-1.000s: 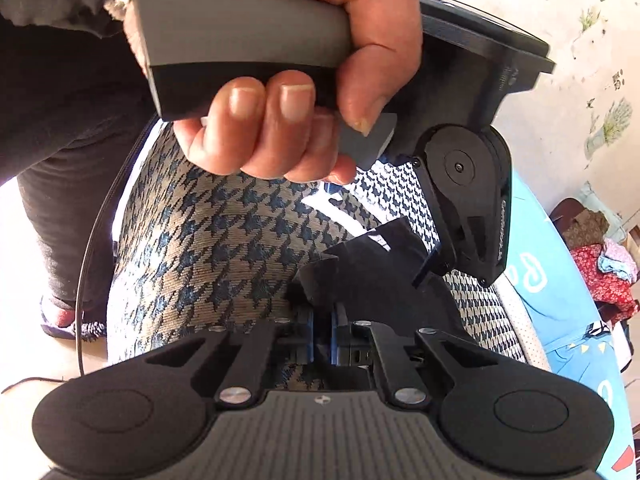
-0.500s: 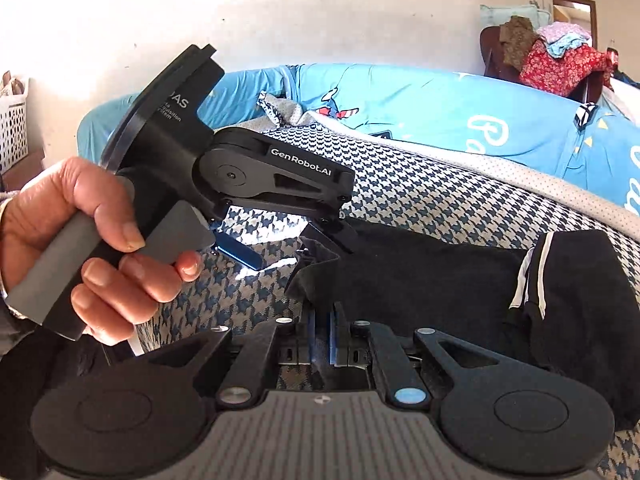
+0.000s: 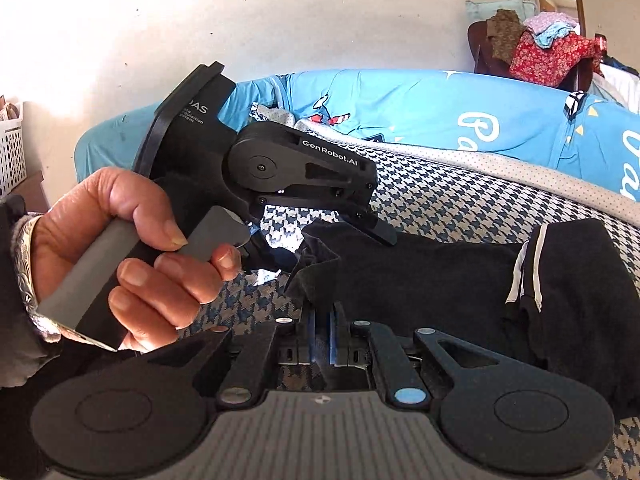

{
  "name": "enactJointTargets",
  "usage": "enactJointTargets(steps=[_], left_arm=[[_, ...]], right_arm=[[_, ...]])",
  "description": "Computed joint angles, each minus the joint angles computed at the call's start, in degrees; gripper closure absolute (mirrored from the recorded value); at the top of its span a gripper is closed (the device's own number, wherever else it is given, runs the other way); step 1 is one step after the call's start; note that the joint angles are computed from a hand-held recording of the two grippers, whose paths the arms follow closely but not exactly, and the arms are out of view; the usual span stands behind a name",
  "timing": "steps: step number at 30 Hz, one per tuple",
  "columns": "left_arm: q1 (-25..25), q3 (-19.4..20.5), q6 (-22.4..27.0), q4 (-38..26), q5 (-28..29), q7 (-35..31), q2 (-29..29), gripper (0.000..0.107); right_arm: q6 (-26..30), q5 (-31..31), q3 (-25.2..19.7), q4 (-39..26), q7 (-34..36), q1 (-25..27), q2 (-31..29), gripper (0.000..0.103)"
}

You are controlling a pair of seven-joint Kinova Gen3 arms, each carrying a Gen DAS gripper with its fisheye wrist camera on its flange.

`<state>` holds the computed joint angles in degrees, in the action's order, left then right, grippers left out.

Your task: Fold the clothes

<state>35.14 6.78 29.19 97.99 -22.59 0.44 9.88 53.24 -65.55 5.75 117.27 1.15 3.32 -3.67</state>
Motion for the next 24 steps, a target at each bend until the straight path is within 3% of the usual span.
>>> enactJointTargets(steps=[2, 5, 8, 13, 20, 24], left_arm=[[0.5, -0.3, 0.6, -0.5, -0.5, 1.1, 0.6, 0.067], [1.1, -0.5, 1.6, -1.2, -1.3, 2.0, 1.0, 0.074], [1.1, -0.2, 3.0, -2.3, -1.0, 1.0, 1.5, 0.074], [-0.3, 0.8, 3.7, -3.1, 2.1, -3.3, 1.4, 0.074], [-0.7, 0.7, 2.8, -2.6, 4.3, -5.2, 1.0, 0.074], [-0.2, 0.3, 3.2, -2.7, 3.8, -4.4, 1.1, 0.074]], right_arm=[[-0.3, 0.0, 0.0, 0.2, 0.3, 0.0, -0.1, 0.098], [-0.4, 0.9, -0.1, 0.1, 1.0, -0.1, 0.2, 0.097], [-1.4, 1.7, -0.5, 0.8, 3.2, -0.5, -0.2, 0.092], [-7.9, 2.5, -1.7, 3.6, 9.9, -3.0, -2.0, 0.079], [-15.5, 0.4, -1.4, 7.9, 18.7, -7.2, -4.3, 0.078], [-16.3, -1.9, -0.2, 9.4, 23.6, -8.8, -4.7, 0.078]])
